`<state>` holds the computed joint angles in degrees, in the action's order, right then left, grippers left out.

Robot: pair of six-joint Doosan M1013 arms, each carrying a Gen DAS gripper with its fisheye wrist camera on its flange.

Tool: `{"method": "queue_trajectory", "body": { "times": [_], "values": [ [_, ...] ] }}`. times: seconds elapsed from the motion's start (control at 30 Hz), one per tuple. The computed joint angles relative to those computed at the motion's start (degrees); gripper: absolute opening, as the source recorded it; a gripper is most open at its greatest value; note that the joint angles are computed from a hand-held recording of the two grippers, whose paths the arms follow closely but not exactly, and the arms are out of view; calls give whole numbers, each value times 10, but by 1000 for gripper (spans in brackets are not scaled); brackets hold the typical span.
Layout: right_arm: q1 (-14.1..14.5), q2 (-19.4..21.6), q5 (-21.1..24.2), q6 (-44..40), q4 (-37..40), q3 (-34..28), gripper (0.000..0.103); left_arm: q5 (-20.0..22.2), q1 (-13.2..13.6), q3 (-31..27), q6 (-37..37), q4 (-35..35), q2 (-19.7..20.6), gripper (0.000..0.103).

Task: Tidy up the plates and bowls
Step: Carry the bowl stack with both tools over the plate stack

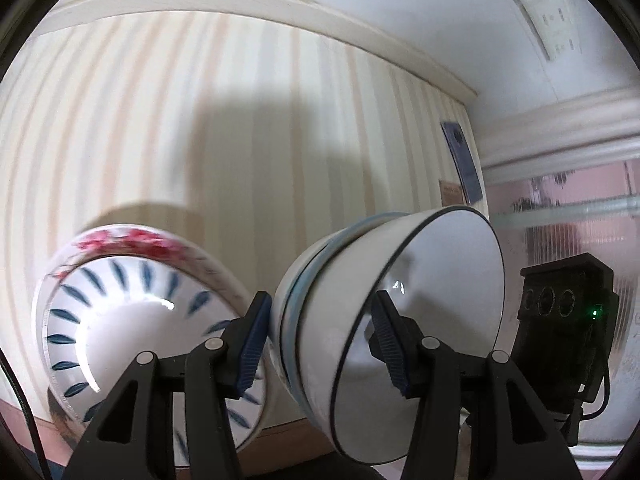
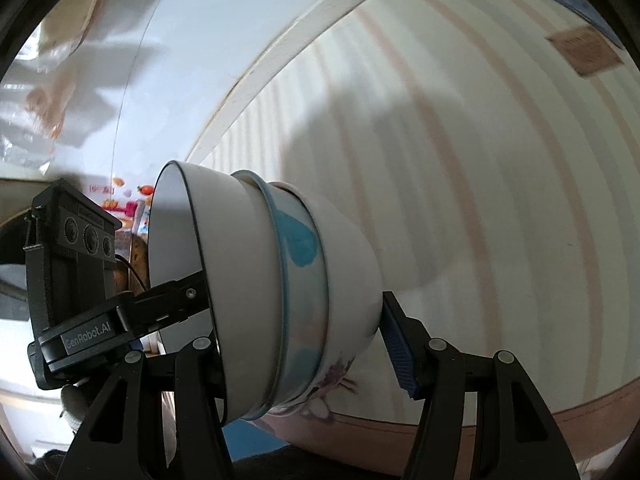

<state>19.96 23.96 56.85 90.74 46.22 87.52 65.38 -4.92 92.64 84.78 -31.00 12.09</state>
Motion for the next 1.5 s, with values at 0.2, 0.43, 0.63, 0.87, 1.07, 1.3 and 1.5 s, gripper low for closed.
{"method": "queue_trajectory", "body": {
  "times": [0.2,0.43,0.63,0.87,1.07,1.3,1.5],
  "values": [
    [22,30,26,-21,13,-39,62,-16,30,25,-26,17,-26,48],
    [51,69,57,-56,36,-80,62,-29,62,58,-63,46,-49,48],
    [67,93,75,-77,43,-97,62,-38,76,78,-85,64,-56,48],
    [73,99,76,-83,34,-101,62,-47,78,91,-83,60,-58,50],
    [79,101,75,-73,20,-107,62,-49,72,91,-77,68,-59,50],
    [82,97,81,-54,-6,-106,62,-49,65,84,-67,87,-58,48],
    [88,89,75,-40,-39,-108,63,-54,60,83,-66,115,-65,48]
  ]
}}
